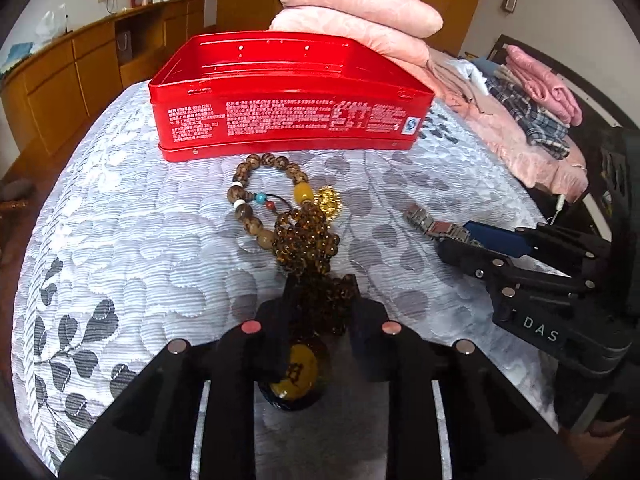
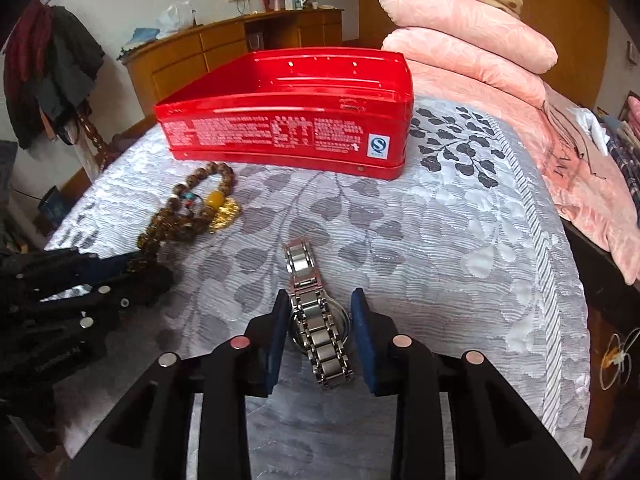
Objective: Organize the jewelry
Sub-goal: 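Lift the watch and bead strand off the bed cover with both tools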
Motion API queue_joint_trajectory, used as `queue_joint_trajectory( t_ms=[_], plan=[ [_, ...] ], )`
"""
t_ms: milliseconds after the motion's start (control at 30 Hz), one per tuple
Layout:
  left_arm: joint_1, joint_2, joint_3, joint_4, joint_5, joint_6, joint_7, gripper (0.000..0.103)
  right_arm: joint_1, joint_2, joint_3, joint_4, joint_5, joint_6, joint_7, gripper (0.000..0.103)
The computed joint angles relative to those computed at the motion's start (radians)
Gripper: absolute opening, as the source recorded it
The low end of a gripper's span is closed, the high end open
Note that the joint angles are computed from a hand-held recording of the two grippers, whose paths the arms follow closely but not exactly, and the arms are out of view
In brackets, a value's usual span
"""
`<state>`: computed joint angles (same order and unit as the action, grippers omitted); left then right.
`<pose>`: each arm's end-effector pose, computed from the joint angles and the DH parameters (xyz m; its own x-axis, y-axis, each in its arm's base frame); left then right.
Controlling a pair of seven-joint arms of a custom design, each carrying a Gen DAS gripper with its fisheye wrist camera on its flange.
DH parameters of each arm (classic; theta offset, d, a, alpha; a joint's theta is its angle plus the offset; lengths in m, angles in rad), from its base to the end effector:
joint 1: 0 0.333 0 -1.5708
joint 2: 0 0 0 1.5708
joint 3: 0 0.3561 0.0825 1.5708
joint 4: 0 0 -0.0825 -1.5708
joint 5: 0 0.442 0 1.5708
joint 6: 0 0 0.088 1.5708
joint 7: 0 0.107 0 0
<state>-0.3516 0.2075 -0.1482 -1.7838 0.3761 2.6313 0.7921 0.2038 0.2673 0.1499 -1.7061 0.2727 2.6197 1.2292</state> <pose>0.6356 -0.3480 0.5263 -0.0347 -0.9849 0.1695 -0.7893 -0.0771 -0.6092 0.7063 0.2419 0.5259 0.4898 -0.8682 -0.0800 -0.7008 -0.3375 -0.6285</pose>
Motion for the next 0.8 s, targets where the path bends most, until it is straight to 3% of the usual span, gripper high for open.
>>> queue_joint_trajectory(
  t_ms=[267, 800],
  plan=[
    [0.011, -0.052, -0.008, -0.041, 0.005, 0.072, 0.007, 0.021, -0.007, -0.036, 0.012, -0.01, 0.052, 0.022, -0.06, 0.031],
    [0.022, -0.037, -0.002, 0.026, 0.075, 0.053, 0.011, 0.021, 0.004, 0.012, 0.013, 0.103, 0.041, -0.001, -0.092, 0.031]
  ],
)
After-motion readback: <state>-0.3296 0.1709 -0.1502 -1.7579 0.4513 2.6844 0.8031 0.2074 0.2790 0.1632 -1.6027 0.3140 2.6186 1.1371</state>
